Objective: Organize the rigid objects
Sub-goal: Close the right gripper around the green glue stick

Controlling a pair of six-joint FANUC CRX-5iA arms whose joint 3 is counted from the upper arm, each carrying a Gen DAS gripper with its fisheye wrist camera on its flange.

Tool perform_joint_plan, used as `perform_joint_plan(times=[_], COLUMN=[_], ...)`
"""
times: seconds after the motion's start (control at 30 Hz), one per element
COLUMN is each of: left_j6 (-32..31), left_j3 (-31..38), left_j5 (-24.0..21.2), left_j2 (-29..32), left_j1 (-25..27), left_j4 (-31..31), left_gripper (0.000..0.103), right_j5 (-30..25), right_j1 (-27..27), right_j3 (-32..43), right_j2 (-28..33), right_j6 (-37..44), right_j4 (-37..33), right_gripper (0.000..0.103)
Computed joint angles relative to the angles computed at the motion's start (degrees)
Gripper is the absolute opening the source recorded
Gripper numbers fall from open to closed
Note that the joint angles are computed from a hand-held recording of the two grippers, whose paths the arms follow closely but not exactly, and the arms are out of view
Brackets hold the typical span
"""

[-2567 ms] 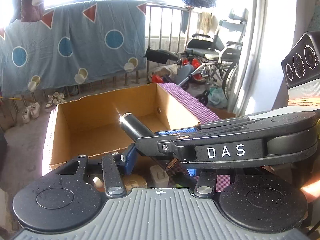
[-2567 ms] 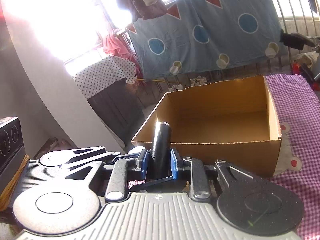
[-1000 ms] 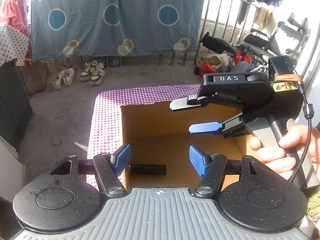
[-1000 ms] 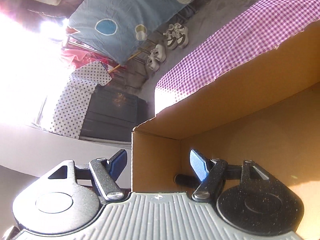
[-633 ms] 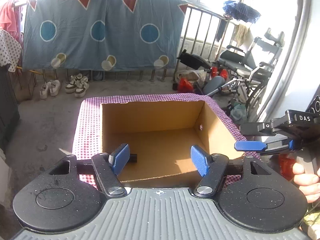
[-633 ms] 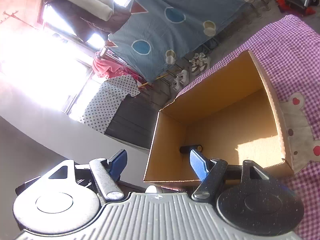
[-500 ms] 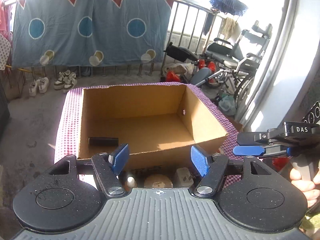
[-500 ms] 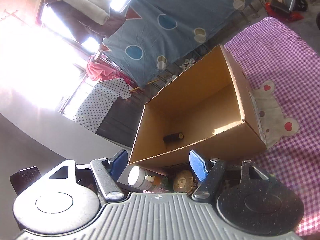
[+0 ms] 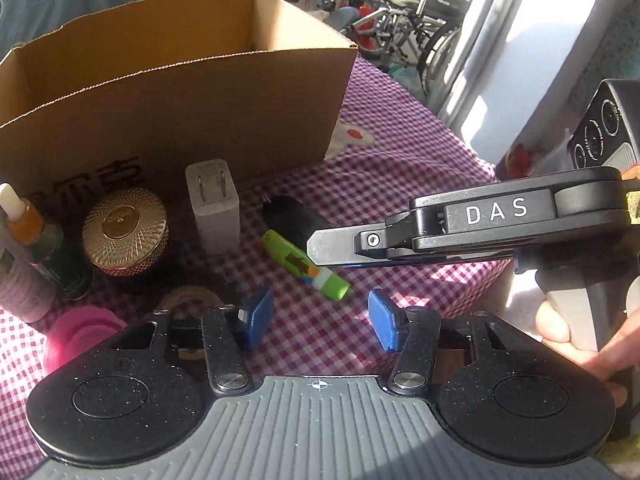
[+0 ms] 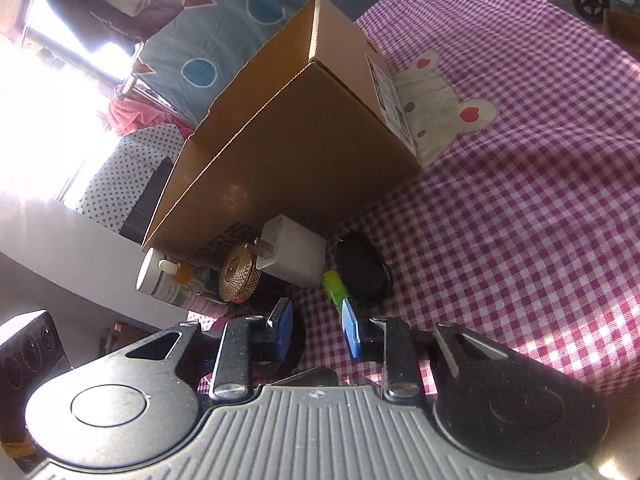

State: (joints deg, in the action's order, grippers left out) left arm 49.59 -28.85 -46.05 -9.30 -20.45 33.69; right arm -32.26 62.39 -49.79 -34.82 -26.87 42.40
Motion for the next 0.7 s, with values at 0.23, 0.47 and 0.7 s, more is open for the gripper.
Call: perform_joint_plan(times=[0.23,0.47,0.7], left_j6=[3.35,4.06,3.56], left_j3=[1.86,2.72,1.81], left_j5=[0.01,0.94,2.79], left_j2=[2.70,3.10,2.44], left_j1=[-1.49,-2.44,-3.11], left_j4=[-3.05,-5.34,-5.89], left_gripper=[0.050,0.050,0.050], right_j5=[4.74,8.57,6.74], right_j1=[-3.91,-6.91,-7.31], right_j3=[1.39,3.57,8.06], right_j2=[3.04,5.22,7.34], right_j6=[7.58,18.79,32.92], right_j4=[-7.35,-16.32,-25.76], right_gripper=[0.027,0.026,0.025])
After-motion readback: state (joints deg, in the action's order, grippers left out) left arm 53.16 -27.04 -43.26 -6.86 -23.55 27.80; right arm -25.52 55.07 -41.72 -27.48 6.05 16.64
